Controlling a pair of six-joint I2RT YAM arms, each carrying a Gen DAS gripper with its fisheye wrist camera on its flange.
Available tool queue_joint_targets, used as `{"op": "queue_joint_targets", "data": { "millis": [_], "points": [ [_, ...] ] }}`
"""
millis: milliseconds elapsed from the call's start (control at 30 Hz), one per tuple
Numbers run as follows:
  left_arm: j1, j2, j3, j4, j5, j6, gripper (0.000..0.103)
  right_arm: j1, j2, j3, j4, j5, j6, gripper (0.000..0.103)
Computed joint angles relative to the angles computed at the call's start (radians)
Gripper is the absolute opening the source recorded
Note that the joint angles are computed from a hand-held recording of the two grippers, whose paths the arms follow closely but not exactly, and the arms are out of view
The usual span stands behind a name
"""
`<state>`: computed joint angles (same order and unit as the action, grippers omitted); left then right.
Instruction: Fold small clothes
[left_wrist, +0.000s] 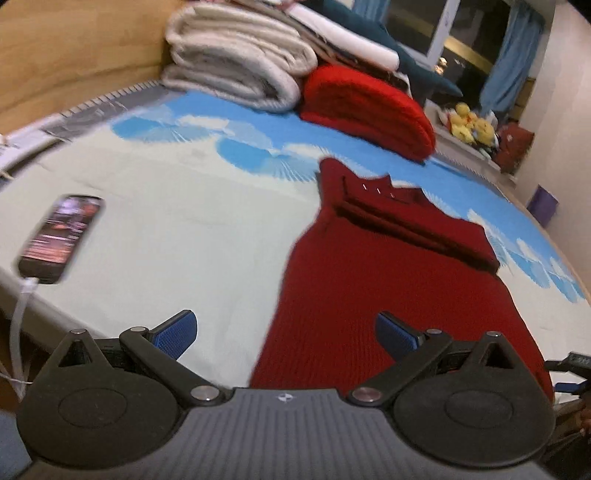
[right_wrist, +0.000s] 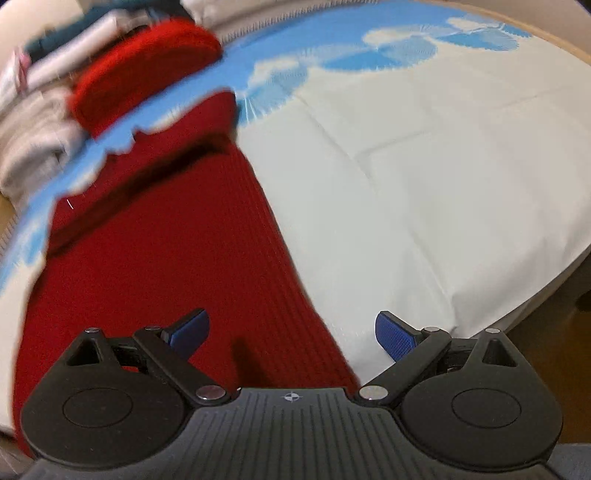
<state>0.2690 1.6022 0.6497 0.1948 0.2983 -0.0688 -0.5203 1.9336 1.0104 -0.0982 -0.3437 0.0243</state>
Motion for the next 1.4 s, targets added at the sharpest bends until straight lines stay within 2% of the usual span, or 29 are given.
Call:
{"op": "queue_joint_targets", "data": {
  "millis": [67,100,167,233,333,400,433,467,533,567,600,633,700,800,900,1033,1200,1300,1400],
  "points": [
    [-0.032,0.132,0.099,-0.024,-0.054,-0.016,0.103,0.026,0.033,0.03,-0.049,0.039,-0.042,0.097],
    [-0.047,0.199,0.153,-0.047,-0.079,-0.031,0.102,0.041,0.03,0.015,-0.028,0.057,-0.061,0.098],
    [-0.063,0.309,0.272,-0.158,-0.089,-0.047,0.102,0.06,0.022,-0.01,-0.006,0.084,-0.118,0.097],
    [-0.068,0.39,0.378,-0.279,-0.064,-0.054,0.102,0.057,0.003,-0.038,-0.003,0.035,-0.176,0.086],
    [-0.094,0.408,0.404,-0.296,-0.092,-0.027,0.102,0.045,-0.012,-0.06,0.009,-0.007,-0.197,0.073],
    [-0.1,0.403,0.399,-0.3,-0.08,-0.019,0.102,0.033,-0.009,-0.061,0.013,-0.025,-0.183,0.072],
    [-0.1,0.397,0.39,-0.296,-0.061,-0.017,0.099,0.03,-0.006,-0.064,0.017,-0.034,-0.179,0.072],
    [-0.103,0.39,0.377,-0.28,-0.053,-0.01,0.094,0.027,-0.003,-0.071,0.03,-0.039,-0.182,0.072],
    [-0.128,0.365,0.329,-0.213,-0.101,0.022,0.049,0.039,-0.007,-0.095,0.067,-0.028,-0.196,0.07],
    [-0.138,0.362,0.316,-0.192,-0.124,0.03,0.042,0.036,-0.014,-0.104,0.082,-0.02,-0.209,0.068],
    [-0.132,0.362,0.317,-0.193,-0.099,0.018,0.025,0.036,-0.019,-0.121,0.116,-0.007,-0.214,0.054],
    [-0.122,0.357,0.312,-0.198,-0.063,0.007,0.021,0.031,-0.021,-0.133,0.149,-0.003,-0.214,0.034],
    [-0.135,0.336,0.288,-0.182,-0.082,0.005,0.02,0.005,-0.004,-0.111,0.129,-0.076,-0.181,0.022],
    [-0.15,0.258,0.22,-0.151,-0.093,0.023,0.018,0.004,-0.033,-0.148,0.163,-0.08,-0.183,0.018],
    [-0.118,0.143,0.156,-0.178,-0.011,0.02,0.017,-0.038,-0.123,-0.201,0.154,-0.154,-0.165,0.017],
    [-0.07,-0.044,0.057,-0.28,0.076,0.063,0.017,-0.137,-0.264,-0.232,-0.002,-0.265,-0.204,0.017],
    [0.04,-0.277,-0.019,-0.469,0.226,0.099,0.017,-0.314,-0.418,-0.21,-0.297,-0.423,-0.332,0.017],
    [0.059,-0.29,0.035,-0.517,0.263,0.072,0.017,-0.361,-0.448,-0.165,-0.389,-0.462,-0.365,0.017],
    [0.029,-0.231,0.134,-0.523,0.266,0.016,0.017,-0.318,-0.408,-0.091,-0.386,-0.452,-0.286,0.017]
  ]
}}
